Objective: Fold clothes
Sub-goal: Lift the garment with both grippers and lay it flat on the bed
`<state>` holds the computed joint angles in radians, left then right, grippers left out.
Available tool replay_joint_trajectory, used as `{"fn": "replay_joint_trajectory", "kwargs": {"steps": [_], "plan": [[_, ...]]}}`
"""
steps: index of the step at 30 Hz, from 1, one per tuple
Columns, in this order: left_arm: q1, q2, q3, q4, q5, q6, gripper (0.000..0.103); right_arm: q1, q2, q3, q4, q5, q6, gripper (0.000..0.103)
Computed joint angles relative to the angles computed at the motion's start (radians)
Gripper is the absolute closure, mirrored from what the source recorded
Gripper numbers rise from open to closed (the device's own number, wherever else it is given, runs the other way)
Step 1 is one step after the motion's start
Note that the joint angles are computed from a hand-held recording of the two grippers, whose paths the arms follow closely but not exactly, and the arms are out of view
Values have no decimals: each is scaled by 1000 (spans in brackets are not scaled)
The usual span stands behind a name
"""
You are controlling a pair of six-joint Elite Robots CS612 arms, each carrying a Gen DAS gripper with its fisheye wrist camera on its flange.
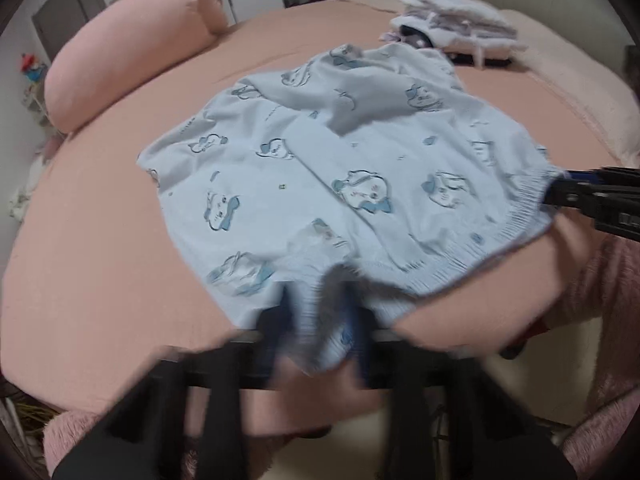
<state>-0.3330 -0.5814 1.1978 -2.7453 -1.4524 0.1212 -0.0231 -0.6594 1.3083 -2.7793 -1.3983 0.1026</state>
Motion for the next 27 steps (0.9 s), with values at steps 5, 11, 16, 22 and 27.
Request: {"fn": "replay_joint_trajectory", "kwargs": {"steps": [5,11,16,22,27], "plan": [[6,-4,8,-107,81,-140,97,-10,0,6,-38,14,31,74],[15,-11,21,-75,142,-175,97,24,13,4,-180,-119,-10,71],[39,-5,-8,140,3,-215,93,43,21,-35,39,-190,-83,71],[86,-32,2,122,-223,-268,55,7,-26,27,59,-63,-50,50],[124,-44,34,-2,-399,-346,55,-24,-62,86,-13,127,-91,50]]}}
